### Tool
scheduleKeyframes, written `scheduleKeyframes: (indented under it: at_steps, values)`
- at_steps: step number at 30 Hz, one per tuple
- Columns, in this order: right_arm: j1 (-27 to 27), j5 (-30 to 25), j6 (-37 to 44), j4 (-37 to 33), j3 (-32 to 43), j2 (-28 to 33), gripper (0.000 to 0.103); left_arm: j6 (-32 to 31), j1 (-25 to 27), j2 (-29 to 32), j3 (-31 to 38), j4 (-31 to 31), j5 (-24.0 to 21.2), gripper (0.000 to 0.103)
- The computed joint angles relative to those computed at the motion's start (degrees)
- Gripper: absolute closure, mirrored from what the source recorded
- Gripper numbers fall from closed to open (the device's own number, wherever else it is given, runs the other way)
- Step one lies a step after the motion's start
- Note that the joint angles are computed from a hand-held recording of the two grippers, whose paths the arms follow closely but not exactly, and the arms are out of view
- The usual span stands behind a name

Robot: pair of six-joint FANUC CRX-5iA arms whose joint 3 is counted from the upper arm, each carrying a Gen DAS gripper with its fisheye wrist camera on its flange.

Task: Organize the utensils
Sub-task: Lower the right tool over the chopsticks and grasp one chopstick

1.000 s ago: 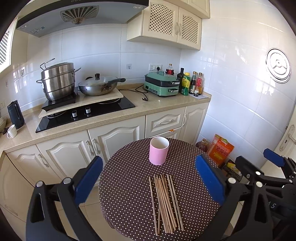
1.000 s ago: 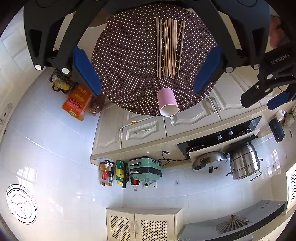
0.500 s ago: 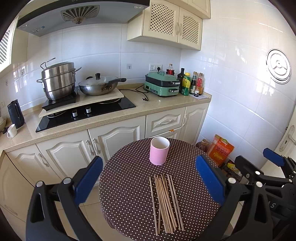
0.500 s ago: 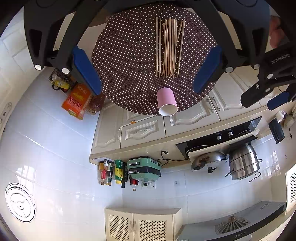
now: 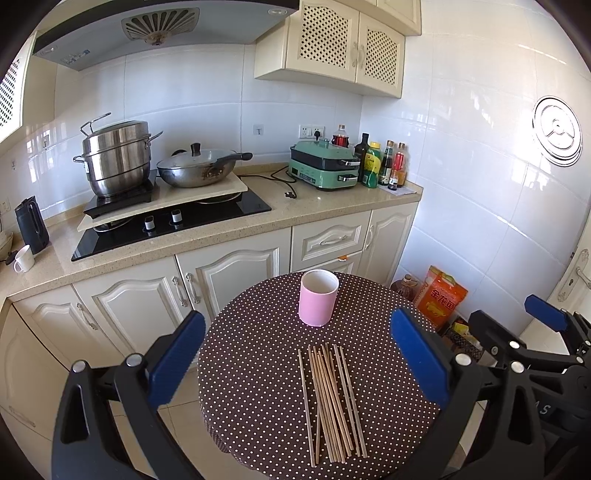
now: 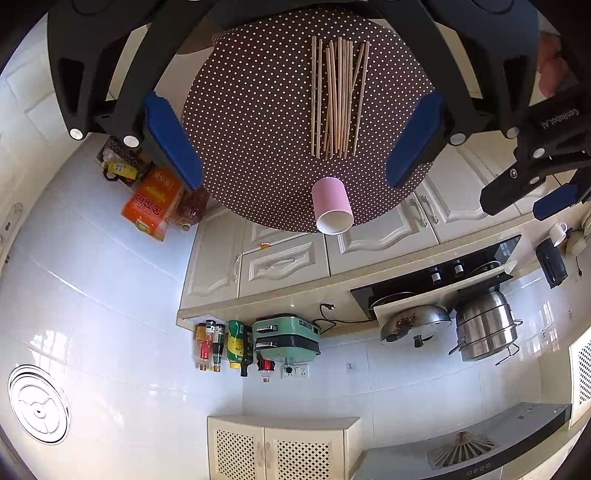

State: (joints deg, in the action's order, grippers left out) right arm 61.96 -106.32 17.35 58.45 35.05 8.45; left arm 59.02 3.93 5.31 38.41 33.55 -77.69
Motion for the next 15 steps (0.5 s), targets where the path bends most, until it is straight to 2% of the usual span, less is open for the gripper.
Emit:
scheduleKeyframes:
  at_steps: [4,9,15]
  values:
    - [-0.30,0.00,0.00,-1.40,0.31,-0.06,0.006,0.62,-0.12,0.35,0.51,-0.67,-1.08,0.004]
    - [-2.02,-0.59,0.18,-6.88,2.05,0.07,0.006,2.21,-0.72,2.60,3.99,-2.66,-5.11,0.004]
    - [-5.59,-1.52,-1.90,-17.67,2.63,-0.94,0.006,6.57,-2.15,9.14,13.48,-6.31,-14.21,0.004]
